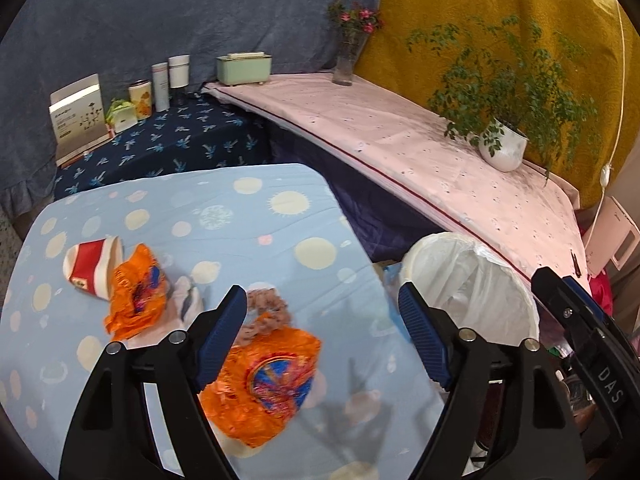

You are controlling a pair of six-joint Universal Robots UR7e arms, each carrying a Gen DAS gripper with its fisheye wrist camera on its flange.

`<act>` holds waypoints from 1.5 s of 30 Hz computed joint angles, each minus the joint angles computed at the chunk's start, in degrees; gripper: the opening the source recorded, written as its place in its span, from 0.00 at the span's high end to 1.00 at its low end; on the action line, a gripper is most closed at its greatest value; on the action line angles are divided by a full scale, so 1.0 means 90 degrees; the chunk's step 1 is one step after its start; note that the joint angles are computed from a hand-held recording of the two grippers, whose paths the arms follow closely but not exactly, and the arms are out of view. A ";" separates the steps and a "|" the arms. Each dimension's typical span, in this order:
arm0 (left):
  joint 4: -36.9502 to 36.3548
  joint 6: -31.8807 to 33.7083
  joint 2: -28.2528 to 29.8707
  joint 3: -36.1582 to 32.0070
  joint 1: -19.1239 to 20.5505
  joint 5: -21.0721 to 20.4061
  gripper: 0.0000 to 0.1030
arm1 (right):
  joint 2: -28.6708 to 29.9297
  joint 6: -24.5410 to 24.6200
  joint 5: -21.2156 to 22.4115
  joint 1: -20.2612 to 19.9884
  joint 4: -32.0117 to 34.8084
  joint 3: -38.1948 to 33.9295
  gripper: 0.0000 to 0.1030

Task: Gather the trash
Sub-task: 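Move both tools back over the table toward the two orange plastic bags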

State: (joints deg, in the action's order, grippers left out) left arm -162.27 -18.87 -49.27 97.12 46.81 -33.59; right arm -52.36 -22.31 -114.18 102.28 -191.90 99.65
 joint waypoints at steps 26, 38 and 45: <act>0.0291 -0.0813 -0.1253 0.1362 0.0257 0.0806 0.16 | 0.0647 0.0030 -0.0127 0.0518 0.0418 0.0152 0.37; 0.0650 -0.1277 -0.1767 0.1893 0.0544 0.1019 0.12 | 0.1175 0.0270 -0.0341 0.0581 0.0788 0.0148 0.32; 0.0333 -0.0902 -0.1697 0.1860 0.0736 0.0906 0.12 | 0.1471 0.0380 -0.0463 0.0518 0.1088 0.0015 0.32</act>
State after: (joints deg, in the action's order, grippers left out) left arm -159.28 -26.99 -64.55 113.86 53.43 -25.43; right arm -39.12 -18.89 -118.35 106.94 -182.10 99.78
